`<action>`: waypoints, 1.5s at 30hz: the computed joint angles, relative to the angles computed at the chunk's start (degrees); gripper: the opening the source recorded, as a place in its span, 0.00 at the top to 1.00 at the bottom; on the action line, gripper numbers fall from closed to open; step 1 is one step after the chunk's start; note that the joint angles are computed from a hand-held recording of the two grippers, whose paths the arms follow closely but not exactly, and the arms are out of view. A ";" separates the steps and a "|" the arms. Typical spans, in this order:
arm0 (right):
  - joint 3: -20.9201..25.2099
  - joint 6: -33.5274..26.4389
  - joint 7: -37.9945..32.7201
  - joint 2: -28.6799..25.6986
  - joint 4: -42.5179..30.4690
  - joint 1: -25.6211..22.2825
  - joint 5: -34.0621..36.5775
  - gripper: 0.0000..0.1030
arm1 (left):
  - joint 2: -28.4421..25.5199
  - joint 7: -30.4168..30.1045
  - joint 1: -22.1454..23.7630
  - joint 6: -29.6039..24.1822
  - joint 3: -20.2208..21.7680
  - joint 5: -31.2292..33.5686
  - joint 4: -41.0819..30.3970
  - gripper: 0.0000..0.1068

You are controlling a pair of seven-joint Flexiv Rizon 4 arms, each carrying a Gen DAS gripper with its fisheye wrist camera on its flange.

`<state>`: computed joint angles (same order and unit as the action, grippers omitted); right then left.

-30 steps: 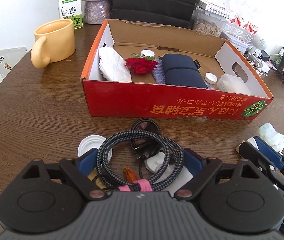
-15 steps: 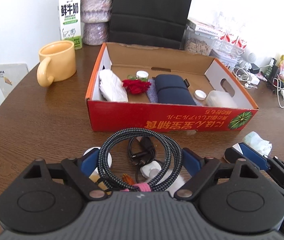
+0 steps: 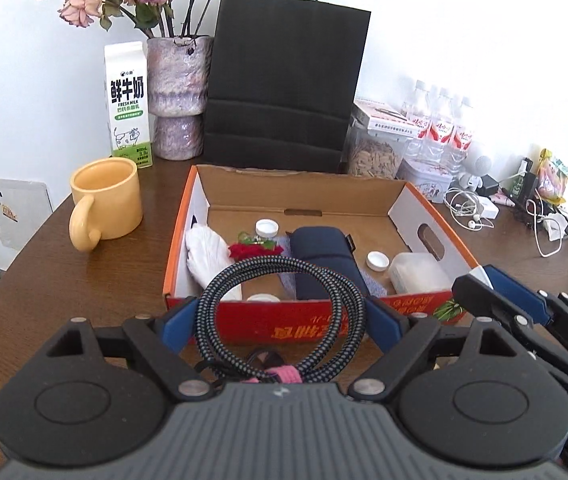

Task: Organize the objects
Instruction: 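Carry the cable and cap into the box and open both grippers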

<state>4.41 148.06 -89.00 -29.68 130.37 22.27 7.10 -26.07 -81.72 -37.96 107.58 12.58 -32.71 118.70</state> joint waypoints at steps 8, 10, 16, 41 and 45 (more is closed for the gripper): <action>-2.11 -5.65 -2.49 -0.31 -7.73 0.80 0.80 0.74 | -4.29 0.40 2.97 2.67 -2.08 -0.05 -5.61 0.18; -2.43 -7.18 -2.16 -1.16 -9.78 0.55 0.56 0.74 | -5.69 0.32 4.18 2.98 -3.07 -0.13 -7.39 0.18; -3.39 -11.93 0.56 -4.56 -16.29 -0.83 -1.09 0.74 | -10.53 1.11 4.25 2.97 -2.09 -1.93 -13.79 0.18; -13.42 -28.81 4.36 -9.23 -24.12 3.91 -0.31 0.07 | -18.34 -1.78 2.41 -0.81 4.00 -3.94 -22.79 0.04; -13.92 -29.49 4.26 -9.14 -24.24 4.39 0.44 0.02 | -18.24 -2.73 2.58 -1.63 4.27 -2.61 -22.93 0.04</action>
<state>-9.51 118.57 -84.74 -38.81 106.13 26.66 7.54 -44.31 -84.46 -35.38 105.95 16.86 -35.32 95.76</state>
